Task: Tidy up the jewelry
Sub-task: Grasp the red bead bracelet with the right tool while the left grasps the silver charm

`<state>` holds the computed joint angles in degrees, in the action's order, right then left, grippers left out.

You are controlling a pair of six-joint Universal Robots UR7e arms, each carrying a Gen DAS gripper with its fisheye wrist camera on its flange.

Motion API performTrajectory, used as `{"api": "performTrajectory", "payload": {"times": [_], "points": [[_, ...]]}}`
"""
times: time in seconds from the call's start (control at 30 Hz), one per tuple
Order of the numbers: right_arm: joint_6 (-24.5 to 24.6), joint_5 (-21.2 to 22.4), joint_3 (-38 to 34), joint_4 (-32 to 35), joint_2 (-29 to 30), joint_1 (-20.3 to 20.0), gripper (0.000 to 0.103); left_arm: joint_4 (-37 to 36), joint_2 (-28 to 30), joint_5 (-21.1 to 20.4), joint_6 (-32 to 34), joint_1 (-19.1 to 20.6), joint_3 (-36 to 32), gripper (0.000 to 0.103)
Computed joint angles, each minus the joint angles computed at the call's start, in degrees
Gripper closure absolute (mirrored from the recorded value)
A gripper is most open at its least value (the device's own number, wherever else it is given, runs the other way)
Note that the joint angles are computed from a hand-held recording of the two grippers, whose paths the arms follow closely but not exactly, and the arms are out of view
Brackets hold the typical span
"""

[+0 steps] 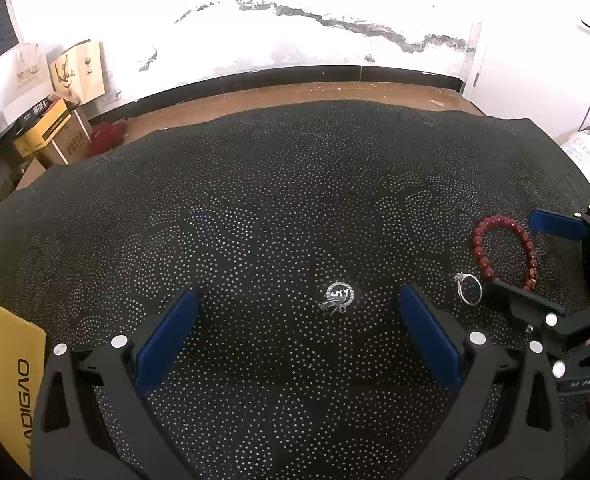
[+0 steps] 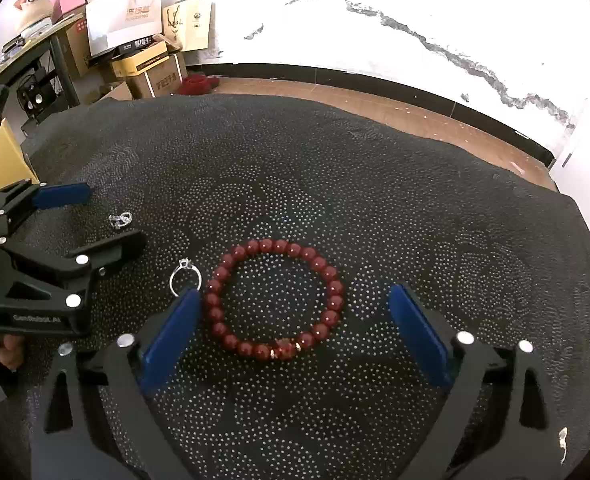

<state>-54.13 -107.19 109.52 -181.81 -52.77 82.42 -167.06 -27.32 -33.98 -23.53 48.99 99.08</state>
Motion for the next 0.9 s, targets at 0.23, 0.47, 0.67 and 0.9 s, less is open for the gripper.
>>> {"api": "performTrajectory", "payload": {"times": [0.23,0.47,0.67,0.9], "points": [[-0.34,1.20,0.27,1.07,-0.98,-0.21,0.053,-4.50,1.05,-0.74,6.27,-0.98,0.18,0.037],[-1.87,0.74,1.27,0.03,-0.91,0.40,0.088,-6.72,1.71,-0.67,7.83,-1.39,0.32,0.077],[-1.17,0.60,1.61,-0.20,-0.96,0.56,0.088,-5.84,2.09,0.72,7.44,-1.96,0.07,0.092],[-0.25,1.20,1.84,0.18,-1.65,0.40,0.088,-2.94,1.03,1.15,3.66,-2.85,0.99,0.092]]}}
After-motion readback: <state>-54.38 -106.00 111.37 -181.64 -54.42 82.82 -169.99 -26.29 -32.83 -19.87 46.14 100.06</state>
